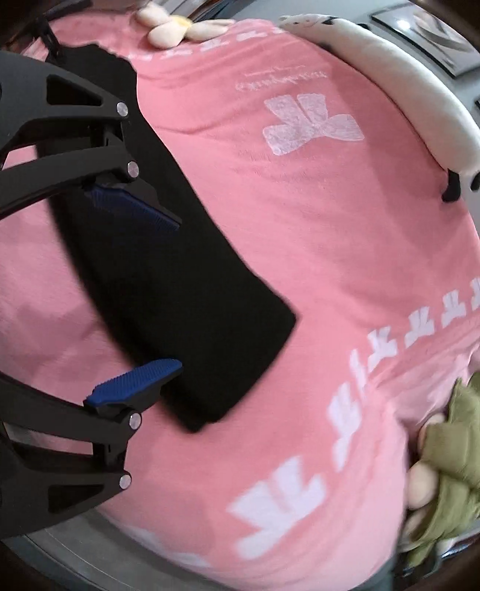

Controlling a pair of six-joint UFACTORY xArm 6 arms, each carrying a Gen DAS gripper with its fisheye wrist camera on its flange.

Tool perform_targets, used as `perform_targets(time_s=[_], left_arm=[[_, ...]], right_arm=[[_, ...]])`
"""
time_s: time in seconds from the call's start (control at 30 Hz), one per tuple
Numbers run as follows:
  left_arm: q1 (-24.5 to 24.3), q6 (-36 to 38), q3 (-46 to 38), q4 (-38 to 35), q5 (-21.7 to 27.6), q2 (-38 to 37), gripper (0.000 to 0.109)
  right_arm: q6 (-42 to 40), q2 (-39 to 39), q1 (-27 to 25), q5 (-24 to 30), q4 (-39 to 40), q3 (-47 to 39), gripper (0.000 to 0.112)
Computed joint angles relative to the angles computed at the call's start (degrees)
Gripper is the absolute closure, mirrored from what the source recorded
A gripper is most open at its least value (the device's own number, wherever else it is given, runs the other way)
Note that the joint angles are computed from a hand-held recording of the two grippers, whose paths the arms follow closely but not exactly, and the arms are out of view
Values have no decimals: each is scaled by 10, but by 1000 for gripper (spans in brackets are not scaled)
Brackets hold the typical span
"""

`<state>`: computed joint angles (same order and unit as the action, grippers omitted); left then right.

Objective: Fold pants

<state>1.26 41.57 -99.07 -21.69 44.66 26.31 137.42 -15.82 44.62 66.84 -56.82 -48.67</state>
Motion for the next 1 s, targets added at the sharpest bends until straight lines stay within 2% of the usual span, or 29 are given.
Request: perform_targets(time_s=[0.03,0.07,0.1,0.13,0.17,0.2,0.27,0.3,0.37,0.43,0.5,0.53,0.6,0.77,0.8,0.83,0.87,0.9,0.93,1.0], left_arm=[[-2,1,7,3,-4,-4,36],[-4,2,15,3,-7,-9,36],[-6,3,23,3,-8,-14,36],[-6,5,28,4,-8,-18,36],[-7,5,32,5,-9,-21,36],[-9,8,39,6,-13,-25,36],[-11,8,43,11,-21,-27,36],[-12,4,44,17,-26,-25,36],[-14,-5,42,24,-30,-22,36],[-16,-19,38,33,-25,-18,36],[-18,-25,29,33,-12,-13,36],[-20,-26,34,35,-10,-16,36],[-24,-26,44,40,-15,-21,36],[-32,-19,69,39,-24,-37,36],[-33,-17,72,39,-26,-39,36],[-34,-18,75,40,-29,-41,36],[-35,-19,75,41,-28,-41,36],[-36,-21,74,42,-28,-41,36],[-35,-20,73,43,-26,-41,36],[-36,-18,74,43,-29,-42,36]], right_arm=[[2,-14,-17,-29,-8,19,58],[6,-31,-45,-74,-15,42,88],[9,-36,-58,-95,-8,51,112],[30,-48,-56,-93,-14,60,112],[48,-73,-39,-66,-34,73,112],[65,-86,-3,-15,-51,75,112],[50,-83,32,47,-34,64,112],[26,-76,35,69,2,54,109],[45,-90,38,68,34,73,109],[103,-117,54,54,20,107,109],[87,-121,55,54,35,115,105],[79,-122,48,41,36,120,102],[78,-121,30,10,30,132,83],[27,-99,3,6,23,116,67],[23,-95,-2,7,21,114,68],[17,-93,-6,6,17,113,77],[29,-98,-6,-1,5,121,105],[66,-120,-1,-15,-31,138,105],[92,-138,11,-5,-55,147,105],[75,-148,39,52,-64,138,105]])
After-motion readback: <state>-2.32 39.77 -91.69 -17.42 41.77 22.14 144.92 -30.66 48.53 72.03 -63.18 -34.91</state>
